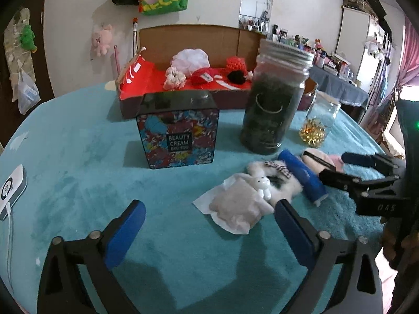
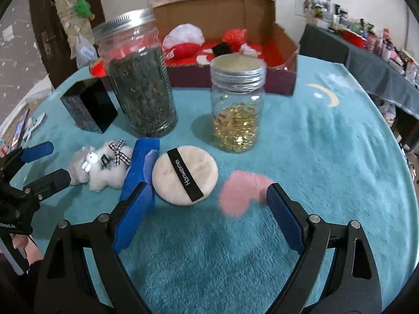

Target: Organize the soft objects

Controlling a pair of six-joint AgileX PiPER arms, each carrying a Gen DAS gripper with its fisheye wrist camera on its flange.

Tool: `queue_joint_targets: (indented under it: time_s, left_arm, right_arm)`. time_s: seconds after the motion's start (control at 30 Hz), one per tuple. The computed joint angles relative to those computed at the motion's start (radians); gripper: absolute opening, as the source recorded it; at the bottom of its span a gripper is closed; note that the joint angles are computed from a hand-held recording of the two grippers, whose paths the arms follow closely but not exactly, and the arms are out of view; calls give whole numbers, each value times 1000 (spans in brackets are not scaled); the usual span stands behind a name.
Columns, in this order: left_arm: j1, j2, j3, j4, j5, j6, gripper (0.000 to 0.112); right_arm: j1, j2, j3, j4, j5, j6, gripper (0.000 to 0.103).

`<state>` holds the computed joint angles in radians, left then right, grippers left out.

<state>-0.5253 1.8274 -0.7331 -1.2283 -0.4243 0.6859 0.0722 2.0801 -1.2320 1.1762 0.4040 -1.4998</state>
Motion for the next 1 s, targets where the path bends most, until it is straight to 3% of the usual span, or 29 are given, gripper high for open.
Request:
queue_joint_targets:
  time_s: [0.1, 0.17, 0.3, 0.33, 0.4, 0.5, 0.7, 1.0]
  left_arm:
    - [32, 18, -17, 47, 65, -11, 78]
    - [31, 29, -19, 88, 60, -40, 75]
    - [41, 26, -4, 263, 72, -180, 45]
    - [47, 22, 1, 318, 80, -227, 32]
    - [51, 19, -1, 357, 91, -257, 23]
    - [37, 11, -1, 332, 77, -231, 21]
    - [26, -39, 15, 277, 38, -172, 19]
    - [26, -43, -23, 438, 72, -286, 19]
  right_arm:
    - [9, 1, -15, -38, -4, 25, 89]
    - [14, 9, -28, -47, 10, 21, 84]
    - [2, 27, -52, -65, 95, 17, 45]
    - [2, 26, -45, -49, 100, -7, 44]
    - [-1, 12, -14, 17, 110, -98, 26]
    - [-14, -29, 61, 173, 117, -272, 11]
    - [-44, -84, 128, 297, 163, -382, 10]
    - [-56, -125, 162, 319, 211, -393, 10]
